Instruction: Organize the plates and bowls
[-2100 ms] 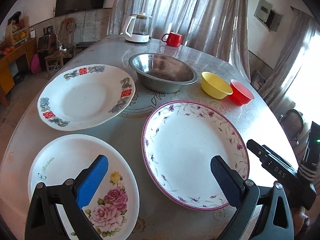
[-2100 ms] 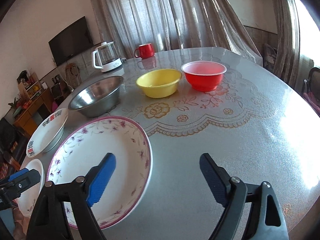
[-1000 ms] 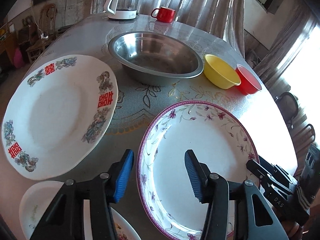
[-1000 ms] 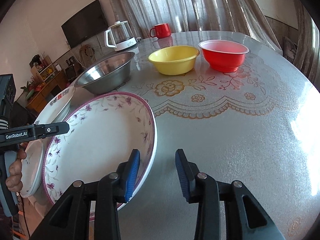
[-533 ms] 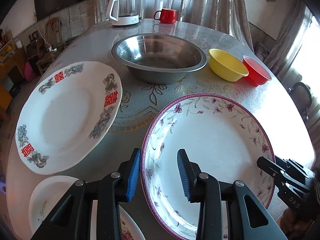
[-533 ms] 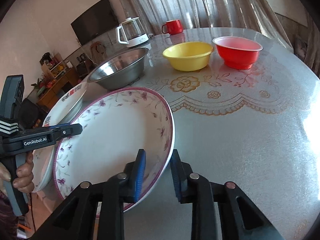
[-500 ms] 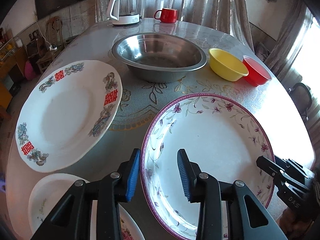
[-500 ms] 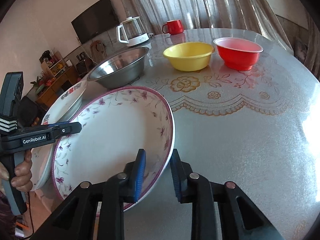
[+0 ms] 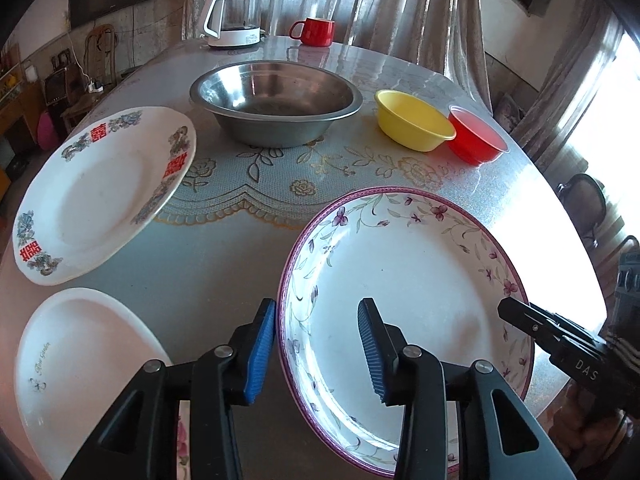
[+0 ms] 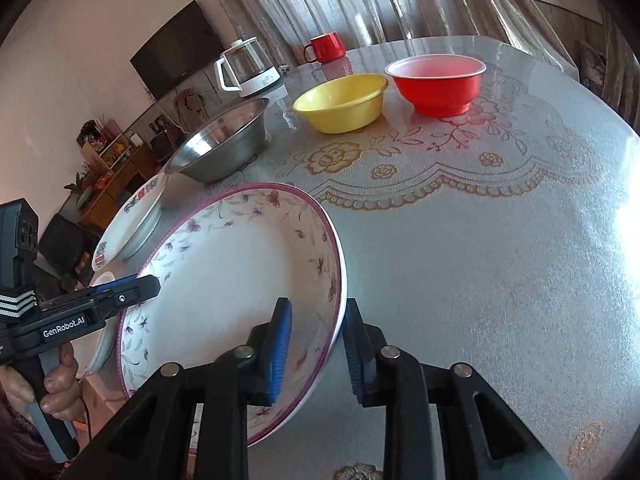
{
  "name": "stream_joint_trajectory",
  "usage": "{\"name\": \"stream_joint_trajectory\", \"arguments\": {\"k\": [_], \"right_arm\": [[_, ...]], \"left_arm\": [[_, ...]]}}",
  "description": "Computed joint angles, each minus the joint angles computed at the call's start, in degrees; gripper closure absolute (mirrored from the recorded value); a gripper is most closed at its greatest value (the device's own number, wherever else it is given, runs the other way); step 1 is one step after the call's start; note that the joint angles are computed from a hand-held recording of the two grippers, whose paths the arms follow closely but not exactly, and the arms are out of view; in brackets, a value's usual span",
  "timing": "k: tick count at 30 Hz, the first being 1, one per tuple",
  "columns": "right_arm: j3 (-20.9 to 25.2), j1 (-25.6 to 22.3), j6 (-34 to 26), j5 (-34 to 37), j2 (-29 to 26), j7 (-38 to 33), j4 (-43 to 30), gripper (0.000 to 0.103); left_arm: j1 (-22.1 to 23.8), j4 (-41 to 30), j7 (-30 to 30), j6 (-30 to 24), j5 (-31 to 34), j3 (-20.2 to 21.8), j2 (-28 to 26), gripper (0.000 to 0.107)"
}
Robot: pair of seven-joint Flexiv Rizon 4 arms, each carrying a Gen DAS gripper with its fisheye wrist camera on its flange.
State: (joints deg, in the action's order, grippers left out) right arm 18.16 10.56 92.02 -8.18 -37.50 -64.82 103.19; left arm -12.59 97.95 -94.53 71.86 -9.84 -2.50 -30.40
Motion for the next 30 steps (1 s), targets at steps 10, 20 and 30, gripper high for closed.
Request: {"name": "stream_joint_trajectory", "arguments": {"k": [10, 20, 30], "right_arm": [[-7.7, 4.1, 2.0, -1.3, 1.4, 3.7, -0.2, 0.077], [-17.6, 11.0, -0.8, -3.1, -0.7, 10.6, -2.7, 0.079], [-29.1, 19.5, -0.6, -10.0, -0.2, 15.8, -0.2, 0.075]], "left_arm": [[-1.1, -7.6, -1.1, -3.1, 0.0, 0.7, -4.3, 0.066], [-0.8, -12.3, 0.0, -4.1, 0.5, -0.4, -7.5, 0.060], [-2.2, -12.4, -1.5, -3.8, 1.9, 1.3, -7.9, 0.055]]}}
